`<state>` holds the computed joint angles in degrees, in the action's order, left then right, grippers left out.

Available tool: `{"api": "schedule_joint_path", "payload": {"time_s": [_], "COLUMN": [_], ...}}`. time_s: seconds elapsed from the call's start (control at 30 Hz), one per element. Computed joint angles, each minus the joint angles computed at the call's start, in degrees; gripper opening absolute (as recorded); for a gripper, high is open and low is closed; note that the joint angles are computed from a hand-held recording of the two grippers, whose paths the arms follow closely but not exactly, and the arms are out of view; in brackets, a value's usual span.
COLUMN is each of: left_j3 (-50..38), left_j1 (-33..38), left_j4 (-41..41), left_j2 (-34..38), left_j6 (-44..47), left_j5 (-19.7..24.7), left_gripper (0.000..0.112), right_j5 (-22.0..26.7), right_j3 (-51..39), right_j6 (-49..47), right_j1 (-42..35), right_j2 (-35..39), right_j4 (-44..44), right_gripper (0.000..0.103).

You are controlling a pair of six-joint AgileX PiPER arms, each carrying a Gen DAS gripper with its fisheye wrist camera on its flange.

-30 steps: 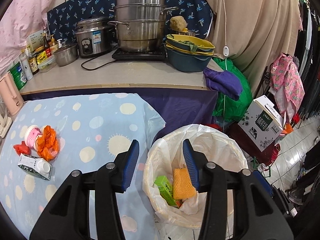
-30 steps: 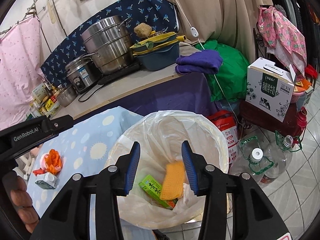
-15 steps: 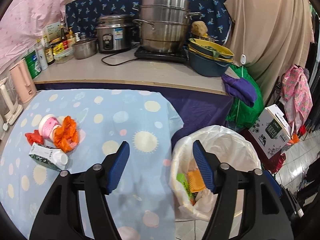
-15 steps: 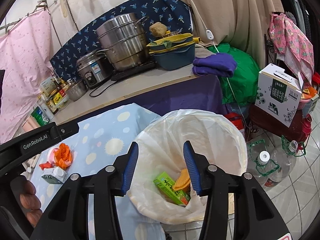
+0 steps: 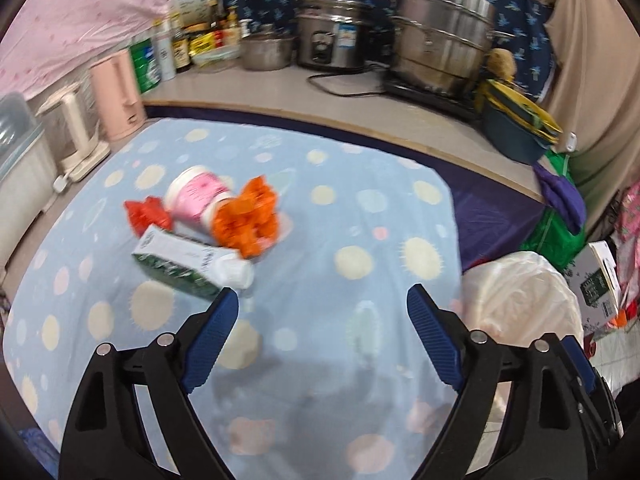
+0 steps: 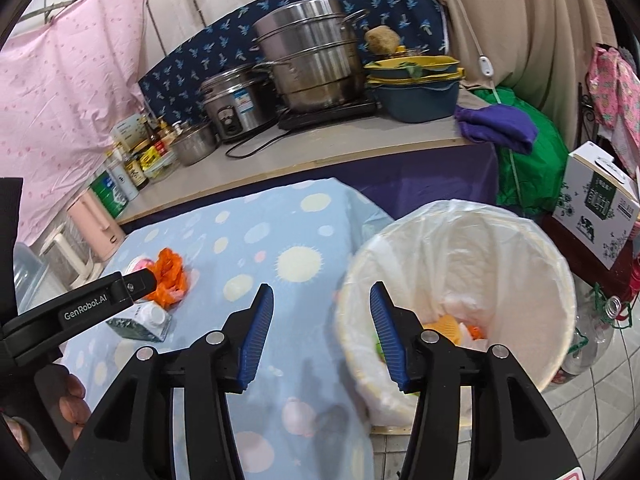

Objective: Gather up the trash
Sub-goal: 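Move both tools back over the table toward the milk carton and cup, then lower the open left gripper around the green-and-white milk carton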

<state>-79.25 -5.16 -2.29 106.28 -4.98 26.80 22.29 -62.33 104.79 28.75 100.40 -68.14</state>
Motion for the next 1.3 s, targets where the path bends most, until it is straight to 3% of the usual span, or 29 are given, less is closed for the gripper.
{"api": "schedule_joint_path", "payload": {"time_s": [0.17,0.4,0.57,0.8,0.97,1.03,1.13,1.3], "left_j3": [-1.0,-8.7,-19.6,-41.9,-58.6,-61.5,-58.9,-45.9], "left_j1": [6.3,13.9,17.0,18.6,17.1,16.5,15.7,15.8], "left_j4": [0.5,1.0,-0.9,-5.0,-1.9,-0.3,2.5,3.8], "left_j2": [2.2,8.7,16.3,29.9,39.3,40.7,39.4,32.7], "left_j6": [0.1,-3.0,-5.5,-11.8,-16.2,-16.2,-14.8,-11.2], "left_j5": [1.4,7.1,15.4,31.1,39.4,40.3,38.0,30.2], "left_gripper": [0.082,0.087,0.087,0.087,0.089,0.09,0.09,0.09], "right_j5": [-0.2,0.9,2.9,5.9,7.6,8.4,9.6,11.5], "right_j3": [-6.7,-18.4,-25.5,-34.0,-38.8,-41.2,-45.1,-52.5], "right_j6": [-7.2,-21.2,-29.5,-37.9,-42.4,-44.8,-47.8,-52.9], "right_j1": [2.2,4.8,5.6,5.5,4.8,4.5,4.3,4.3], "right_j2": [5.5,13.9,18.5,23.8,26.7,28.1,30.4,34.2], "right_j4": [6.8,18.6,25.6,32.5,36.1,38.0,40.2,44.1], "right_gripper": [0.049,0.049,0.049,0.049,0.049,0.049,0.049,0.049]}}
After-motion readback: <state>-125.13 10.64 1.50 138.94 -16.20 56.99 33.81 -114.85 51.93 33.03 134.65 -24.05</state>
